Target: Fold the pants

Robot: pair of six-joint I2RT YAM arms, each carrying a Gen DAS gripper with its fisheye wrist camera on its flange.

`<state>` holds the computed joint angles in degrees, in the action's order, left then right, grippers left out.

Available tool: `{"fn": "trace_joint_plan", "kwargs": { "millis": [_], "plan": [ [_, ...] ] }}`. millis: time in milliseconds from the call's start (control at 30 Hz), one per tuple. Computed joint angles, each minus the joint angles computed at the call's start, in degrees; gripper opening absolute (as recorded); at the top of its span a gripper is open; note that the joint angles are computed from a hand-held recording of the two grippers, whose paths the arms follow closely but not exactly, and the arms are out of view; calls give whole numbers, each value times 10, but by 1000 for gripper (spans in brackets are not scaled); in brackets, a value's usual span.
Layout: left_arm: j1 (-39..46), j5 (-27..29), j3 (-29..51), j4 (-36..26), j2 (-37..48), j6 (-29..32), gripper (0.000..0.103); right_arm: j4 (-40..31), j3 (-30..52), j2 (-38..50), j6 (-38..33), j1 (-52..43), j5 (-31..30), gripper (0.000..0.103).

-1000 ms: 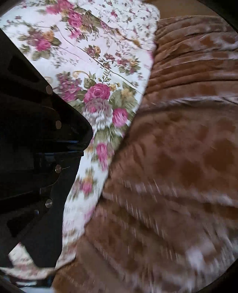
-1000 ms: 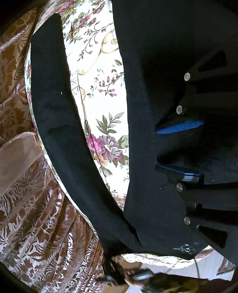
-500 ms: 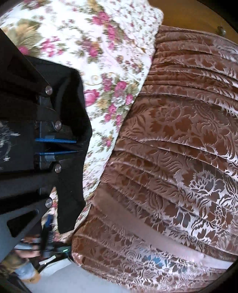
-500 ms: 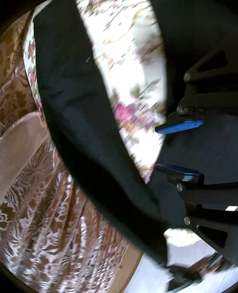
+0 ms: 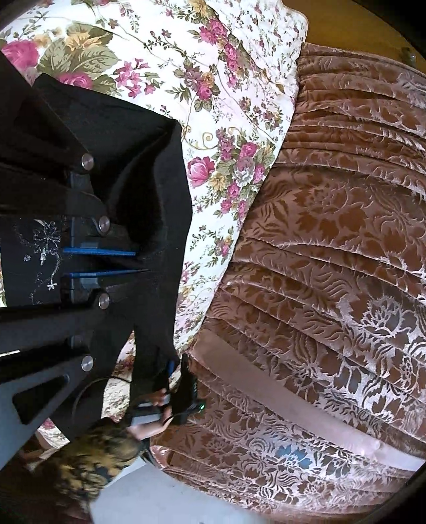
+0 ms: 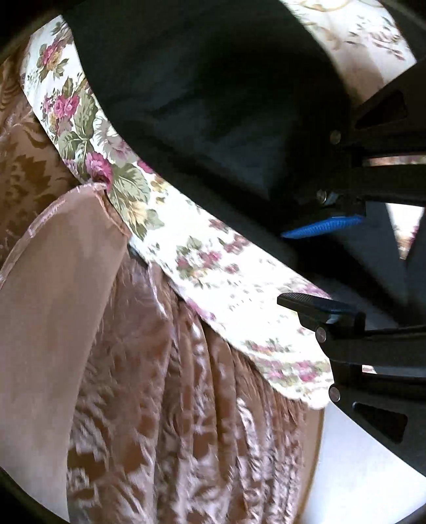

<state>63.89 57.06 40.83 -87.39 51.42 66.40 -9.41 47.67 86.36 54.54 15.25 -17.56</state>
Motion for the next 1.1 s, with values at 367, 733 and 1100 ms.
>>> {"fn": "trace_joint_plan", "kwargs": {
  "millis": [367,733,1100],
  "plan": [
    [-222,-79,45,424,26,-505,7,-67,42,-20,-73,23,53,10],
    [-121,-34,89,361,66,-422,7,-138,-114,-403,-64,206,150,10],
    [202,-118,-36,189,223,-1,9,-138,-242,-400,182,623,374,8]
  ]
}}
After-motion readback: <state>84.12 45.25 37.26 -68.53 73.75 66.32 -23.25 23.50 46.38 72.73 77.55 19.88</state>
